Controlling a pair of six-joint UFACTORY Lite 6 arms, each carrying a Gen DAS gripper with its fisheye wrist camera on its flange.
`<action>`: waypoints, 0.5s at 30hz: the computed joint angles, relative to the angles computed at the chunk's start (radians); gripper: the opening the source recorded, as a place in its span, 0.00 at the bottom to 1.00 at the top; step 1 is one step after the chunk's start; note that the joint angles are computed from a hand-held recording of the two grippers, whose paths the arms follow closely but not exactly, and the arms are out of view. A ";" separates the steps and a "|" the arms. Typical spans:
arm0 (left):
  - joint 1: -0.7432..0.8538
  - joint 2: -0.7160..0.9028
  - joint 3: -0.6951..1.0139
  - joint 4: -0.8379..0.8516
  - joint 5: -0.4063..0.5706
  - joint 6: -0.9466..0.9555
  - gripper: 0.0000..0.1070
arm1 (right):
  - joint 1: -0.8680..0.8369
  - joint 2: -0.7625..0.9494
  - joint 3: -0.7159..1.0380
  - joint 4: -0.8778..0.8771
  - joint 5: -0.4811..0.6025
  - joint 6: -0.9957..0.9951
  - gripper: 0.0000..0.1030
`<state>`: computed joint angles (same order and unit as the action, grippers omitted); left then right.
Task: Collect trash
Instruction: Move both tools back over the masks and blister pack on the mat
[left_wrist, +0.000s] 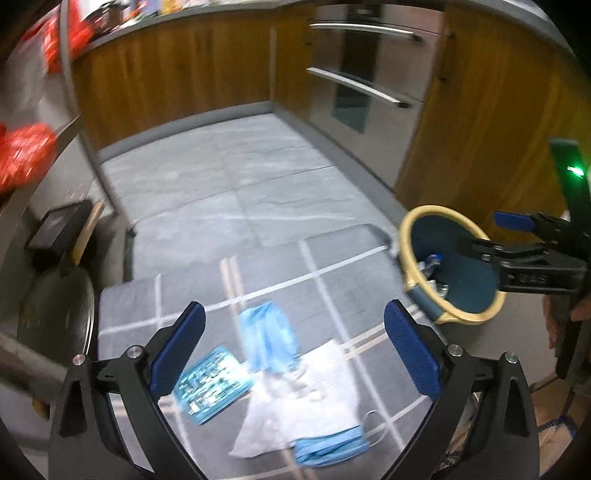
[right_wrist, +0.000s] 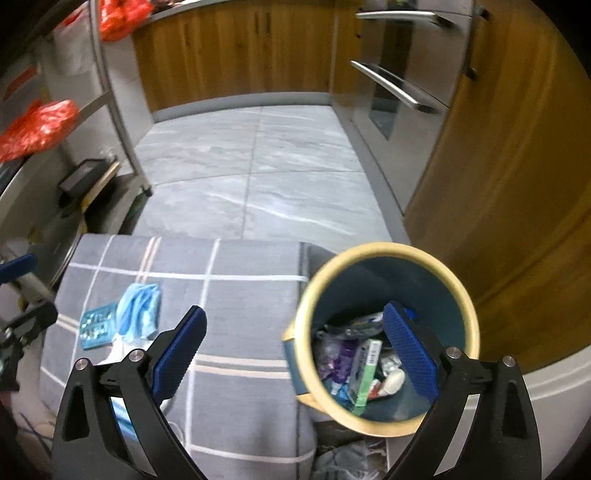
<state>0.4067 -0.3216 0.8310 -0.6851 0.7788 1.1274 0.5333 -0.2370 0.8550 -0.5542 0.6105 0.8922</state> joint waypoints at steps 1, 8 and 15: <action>0.032 0.015 0.006 -0.010 0.003 0.018 0.90 | 0.026 0.021 0.016 -0.012 0.007 0.020 0.93; 0.234 0.130 0.058 -0.063 0.021 0.143 0.91 | 0.139 0.171 0.137 -0.018 0.011 0.065 0.93; 0.363 0.232 0.114 -0.072 0.003 0.260 0.91 | 0.229 0.392 0.342 0.015 0.024 0.082 0.93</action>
<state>0.7696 -0.0896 0.9448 -0.7567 0.7817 1.3872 0.7618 0.1552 1.1966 -0.5393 0.6348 0.9743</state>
